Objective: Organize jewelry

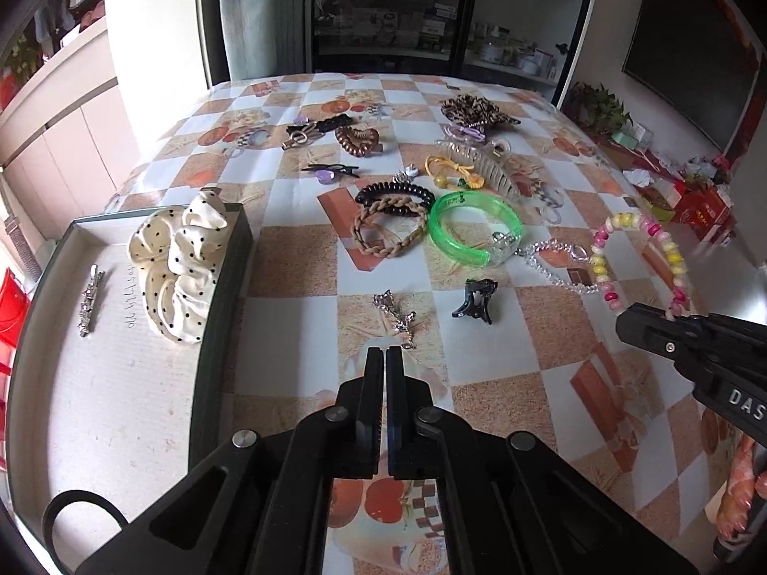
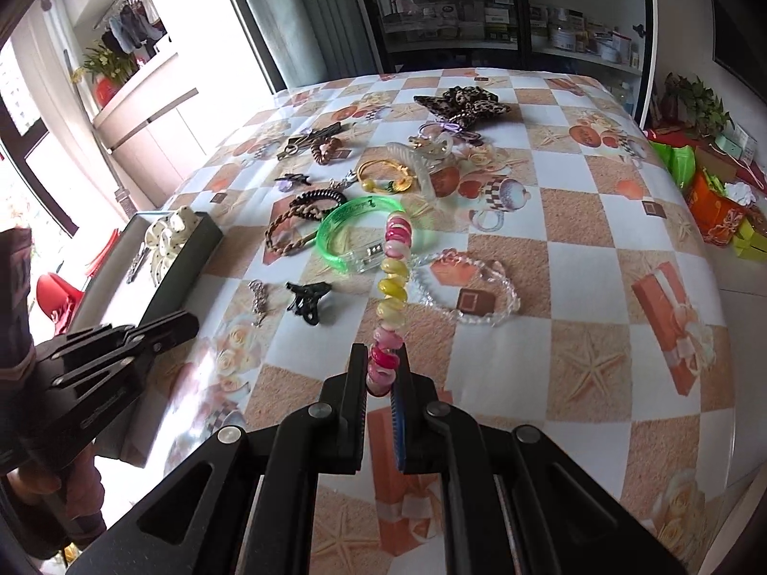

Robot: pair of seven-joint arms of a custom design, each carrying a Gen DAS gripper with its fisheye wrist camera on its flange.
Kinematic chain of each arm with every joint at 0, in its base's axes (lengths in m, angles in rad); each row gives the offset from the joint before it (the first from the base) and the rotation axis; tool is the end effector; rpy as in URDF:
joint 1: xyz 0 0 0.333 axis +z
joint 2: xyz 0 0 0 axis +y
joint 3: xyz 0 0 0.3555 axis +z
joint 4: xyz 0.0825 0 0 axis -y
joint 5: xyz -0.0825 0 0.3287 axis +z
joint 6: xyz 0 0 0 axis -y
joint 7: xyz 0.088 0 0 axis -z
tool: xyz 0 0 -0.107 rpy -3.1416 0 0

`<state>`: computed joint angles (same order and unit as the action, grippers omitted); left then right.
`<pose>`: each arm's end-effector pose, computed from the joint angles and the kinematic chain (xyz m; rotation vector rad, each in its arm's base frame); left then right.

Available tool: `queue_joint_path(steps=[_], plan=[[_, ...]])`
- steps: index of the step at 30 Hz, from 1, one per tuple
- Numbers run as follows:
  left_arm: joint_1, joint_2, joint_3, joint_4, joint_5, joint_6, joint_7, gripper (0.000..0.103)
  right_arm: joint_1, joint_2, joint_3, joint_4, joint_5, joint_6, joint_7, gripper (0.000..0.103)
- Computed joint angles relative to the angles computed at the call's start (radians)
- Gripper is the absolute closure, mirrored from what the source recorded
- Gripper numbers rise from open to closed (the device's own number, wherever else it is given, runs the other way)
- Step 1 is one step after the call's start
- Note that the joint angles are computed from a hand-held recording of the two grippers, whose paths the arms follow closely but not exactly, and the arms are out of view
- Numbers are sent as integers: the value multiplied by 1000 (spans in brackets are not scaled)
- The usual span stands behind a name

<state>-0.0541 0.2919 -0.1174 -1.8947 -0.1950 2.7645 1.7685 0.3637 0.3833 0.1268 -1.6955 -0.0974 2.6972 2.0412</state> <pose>0.6222 -0.0910 0.4858 -1.7447 2.1209 -0.7235 0.5962 0.3057 0.5096 -1.8595 1.7332 -0.2765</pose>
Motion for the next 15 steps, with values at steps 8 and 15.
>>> queue_joint_path(steps=[8, 15], plan=[[-99, 16, 103, -20, 185, 87, -146, 0, -8, -12, 8, -27, 18, 19, -6, 94], [-127, 68, 111, 46, 290, 76, -227, 0, -26, -20, 19, -56, 51, 52, -17, 94]])
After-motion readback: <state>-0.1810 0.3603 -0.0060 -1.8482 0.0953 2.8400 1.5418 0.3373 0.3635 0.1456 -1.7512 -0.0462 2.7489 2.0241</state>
